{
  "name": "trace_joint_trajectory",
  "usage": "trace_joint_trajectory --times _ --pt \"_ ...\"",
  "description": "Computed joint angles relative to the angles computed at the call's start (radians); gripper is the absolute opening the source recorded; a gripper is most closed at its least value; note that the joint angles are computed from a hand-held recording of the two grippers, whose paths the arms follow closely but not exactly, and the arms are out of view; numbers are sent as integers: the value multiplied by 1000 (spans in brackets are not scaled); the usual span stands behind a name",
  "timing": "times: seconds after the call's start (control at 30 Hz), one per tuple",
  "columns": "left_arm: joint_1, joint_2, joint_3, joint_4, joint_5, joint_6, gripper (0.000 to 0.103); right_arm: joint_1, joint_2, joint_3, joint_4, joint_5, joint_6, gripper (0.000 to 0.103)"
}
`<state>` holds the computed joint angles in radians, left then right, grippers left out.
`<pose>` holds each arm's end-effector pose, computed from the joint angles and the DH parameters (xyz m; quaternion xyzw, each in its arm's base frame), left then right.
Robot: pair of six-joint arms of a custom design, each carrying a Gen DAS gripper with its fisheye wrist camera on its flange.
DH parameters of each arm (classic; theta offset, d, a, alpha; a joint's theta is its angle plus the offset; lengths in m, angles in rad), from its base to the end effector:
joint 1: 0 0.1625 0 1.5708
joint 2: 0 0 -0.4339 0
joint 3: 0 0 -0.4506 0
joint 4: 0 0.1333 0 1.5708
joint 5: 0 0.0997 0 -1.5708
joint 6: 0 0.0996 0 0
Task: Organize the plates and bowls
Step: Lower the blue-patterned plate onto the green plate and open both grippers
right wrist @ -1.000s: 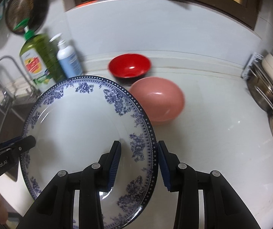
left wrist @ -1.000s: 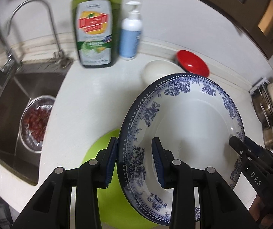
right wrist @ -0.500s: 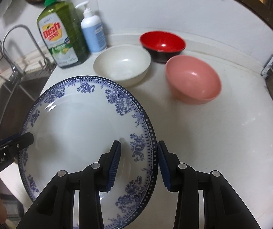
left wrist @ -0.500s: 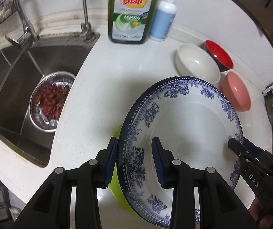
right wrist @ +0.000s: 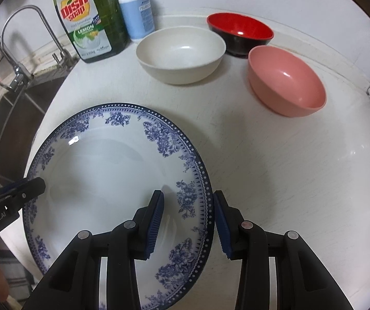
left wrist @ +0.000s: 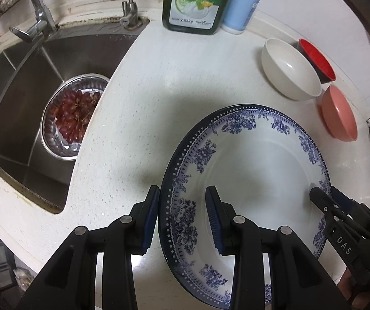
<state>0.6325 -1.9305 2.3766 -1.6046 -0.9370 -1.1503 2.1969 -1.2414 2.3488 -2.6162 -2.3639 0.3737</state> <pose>-0.1387 -0.3401 0.2607 -0.0350 0.9316 -0.1660 0.3214 0.3066 -0.3175 0.0941 0.1279 -0.9131 0.1600 0.3525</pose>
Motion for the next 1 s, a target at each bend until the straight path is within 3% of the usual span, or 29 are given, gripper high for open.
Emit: trace_joint_trajectory --times 0.67,0.83,1.0 --pt "43 5 12 -21 -35 27 36 -1 32 -15 20 -5 -1 42" --pt "57 16 12 -34 -57 42 36 -6 35 -17 15 12 -14 53" --pt "25 24 5 -7 -14 26 49 -14 28 -12 16 28 -2 56"
